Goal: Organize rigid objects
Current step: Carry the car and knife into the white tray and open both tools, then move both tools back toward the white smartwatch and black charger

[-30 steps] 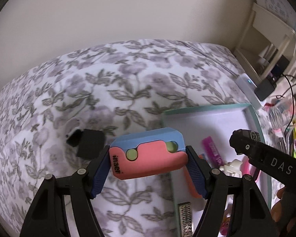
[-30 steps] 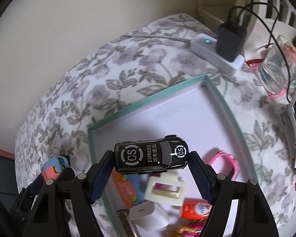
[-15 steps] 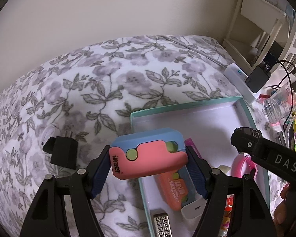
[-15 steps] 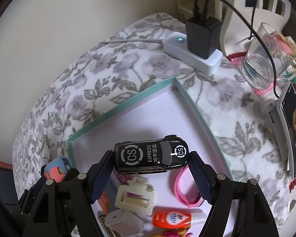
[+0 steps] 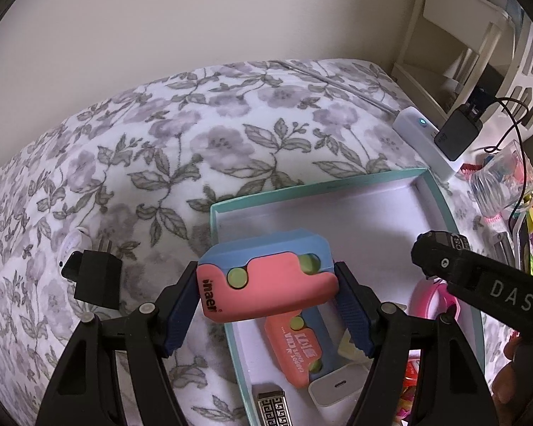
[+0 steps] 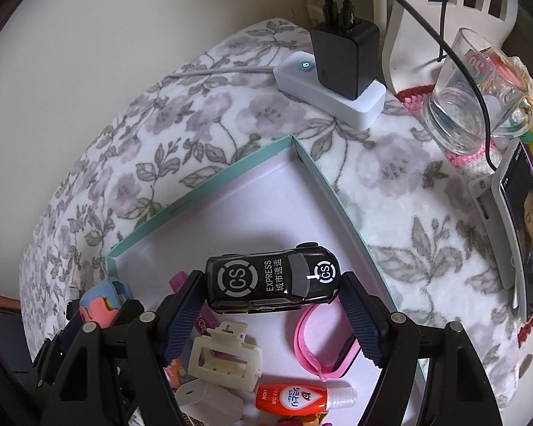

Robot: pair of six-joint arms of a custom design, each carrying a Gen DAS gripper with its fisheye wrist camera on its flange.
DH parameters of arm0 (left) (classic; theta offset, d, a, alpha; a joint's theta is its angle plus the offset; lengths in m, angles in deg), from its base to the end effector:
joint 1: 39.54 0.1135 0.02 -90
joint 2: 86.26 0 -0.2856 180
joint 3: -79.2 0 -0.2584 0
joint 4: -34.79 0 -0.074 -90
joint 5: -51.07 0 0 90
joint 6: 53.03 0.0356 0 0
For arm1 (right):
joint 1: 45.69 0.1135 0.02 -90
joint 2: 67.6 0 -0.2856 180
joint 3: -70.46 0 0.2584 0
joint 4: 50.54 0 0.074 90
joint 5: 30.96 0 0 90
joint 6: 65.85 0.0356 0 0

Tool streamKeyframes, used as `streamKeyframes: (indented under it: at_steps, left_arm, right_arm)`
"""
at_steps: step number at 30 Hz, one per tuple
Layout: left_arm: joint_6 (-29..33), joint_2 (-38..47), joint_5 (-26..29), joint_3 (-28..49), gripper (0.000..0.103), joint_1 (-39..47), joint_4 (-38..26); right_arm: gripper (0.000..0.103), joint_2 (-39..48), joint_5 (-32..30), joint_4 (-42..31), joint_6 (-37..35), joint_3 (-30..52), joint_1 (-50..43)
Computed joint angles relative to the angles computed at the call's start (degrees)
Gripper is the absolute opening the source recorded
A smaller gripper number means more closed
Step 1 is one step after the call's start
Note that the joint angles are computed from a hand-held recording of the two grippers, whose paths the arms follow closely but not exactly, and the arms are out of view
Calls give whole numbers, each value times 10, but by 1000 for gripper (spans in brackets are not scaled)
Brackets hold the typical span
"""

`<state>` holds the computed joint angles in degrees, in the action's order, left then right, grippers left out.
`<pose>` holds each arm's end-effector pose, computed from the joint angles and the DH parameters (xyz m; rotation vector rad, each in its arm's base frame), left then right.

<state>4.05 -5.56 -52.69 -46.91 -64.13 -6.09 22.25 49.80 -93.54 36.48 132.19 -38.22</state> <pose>0.2269 -0.0945 0.1783 -0.2589 2.6752 0.0293 0.2793 0.0424 0.1740 0.0820 2.8280 0.3061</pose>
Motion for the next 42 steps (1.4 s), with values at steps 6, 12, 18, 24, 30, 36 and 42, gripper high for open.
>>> streamKeyframes:
  at_steps: [6,12,18,24,30,36,42]
  left_arm:
    - [-4,8,1,2,74,-5,0]
    - [-7,10,0,2,74,-9,0]
    - [-9,15,1,1,74,-11,0]
    - [-8,14,8,1,74,-8,1]
    - [-10,10,3,0,74,-6,-3]
    - [-14,5,6,0,75,2,-6]
    - [-23,5,7,-1,75,13,-13]
  right_arm:
    - [79,4,4,1,1,0,0]
    - [79,7,9,2,5,-1,6]
    - [79,6,11,2,6,-1,8]
    - [79,8,15,2,6,0,8]
    - [79,13,23,6,8,-2,7]
    - [82,8,30,10,11,-4,7]
    - [87,7,32,11,15,-5,7]
